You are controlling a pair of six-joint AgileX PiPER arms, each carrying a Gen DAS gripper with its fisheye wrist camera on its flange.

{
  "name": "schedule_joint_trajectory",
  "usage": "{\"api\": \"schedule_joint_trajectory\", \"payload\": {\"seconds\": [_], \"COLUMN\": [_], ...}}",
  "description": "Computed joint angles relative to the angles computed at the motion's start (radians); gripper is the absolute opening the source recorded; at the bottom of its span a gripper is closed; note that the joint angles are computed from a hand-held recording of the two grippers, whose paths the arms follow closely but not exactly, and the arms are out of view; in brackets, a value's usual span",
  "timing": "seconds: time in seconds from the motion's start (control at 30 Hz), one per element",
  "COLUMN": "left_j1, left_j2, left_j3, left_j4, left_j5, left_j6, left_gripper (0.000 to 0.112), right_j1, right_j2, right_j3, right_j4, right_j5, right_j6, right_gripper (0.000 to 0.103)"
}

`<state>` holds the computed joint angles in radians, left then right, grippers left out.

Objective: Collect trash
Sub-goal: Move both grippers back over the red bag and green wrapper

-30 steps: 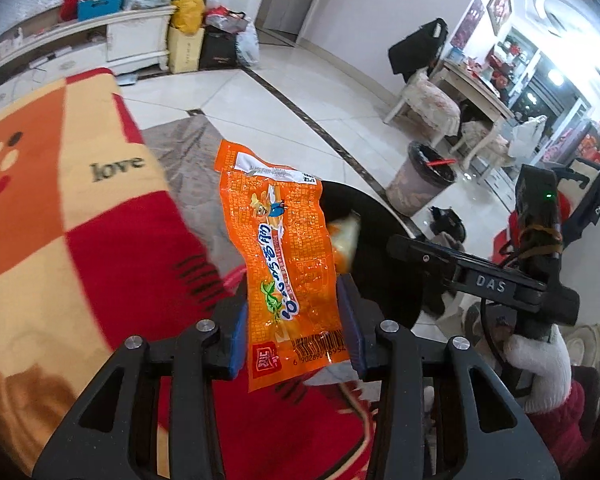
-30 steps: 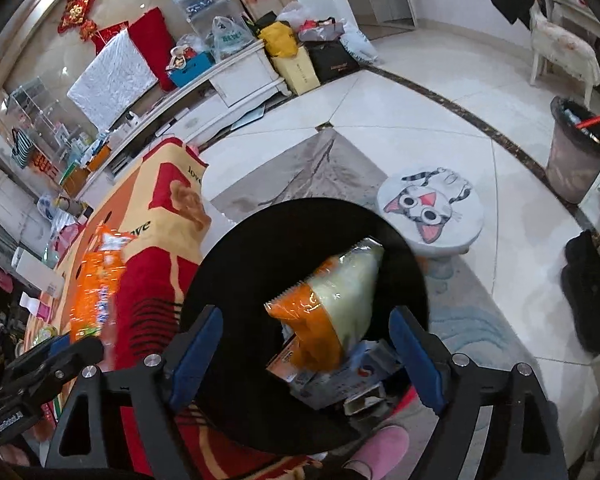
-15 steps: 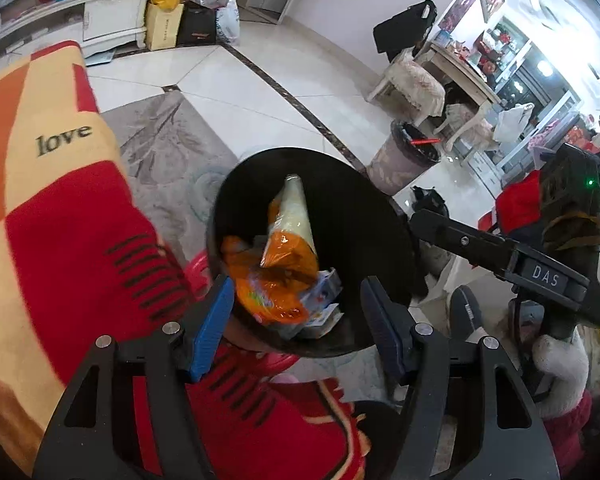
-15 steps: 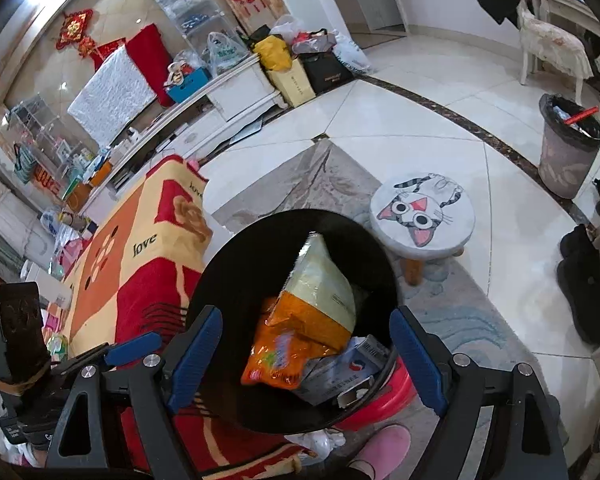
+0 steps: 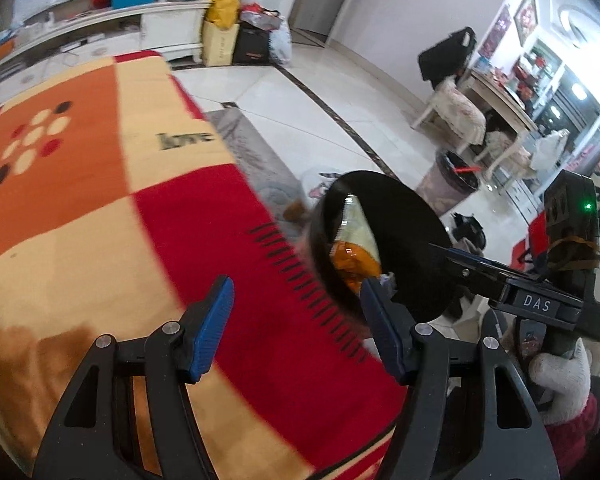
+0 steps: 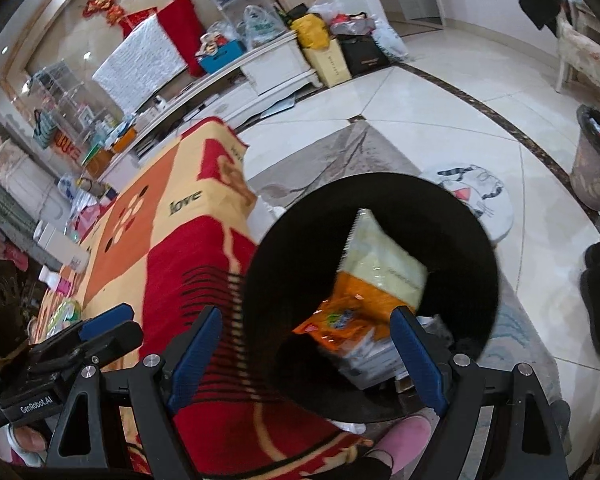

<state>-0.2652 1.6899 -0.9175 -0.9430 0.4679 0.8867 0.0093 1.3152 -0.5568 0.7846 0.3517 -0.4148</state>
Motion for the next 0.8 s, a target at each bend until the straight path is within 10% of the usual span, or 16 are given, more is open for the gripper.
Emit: {"api": "schedule_joint_trajectory", "payload": {"seconds": [0.8], "left_j1": [0.917], "left_j2": [-0.234], "left_j3": [0.073], "left_j4": [0.075], "left_j5": [0.322], "left_j6": [0.245], "left_gripper": [0.065], "right_j1": [0.624], "right_j2": [0.392], "right_j3": [-0.439], "right_j4": [-0.166], "right_j5": [-0.056], "right_j6": [0.310], "right_gripper": [0.084]}}
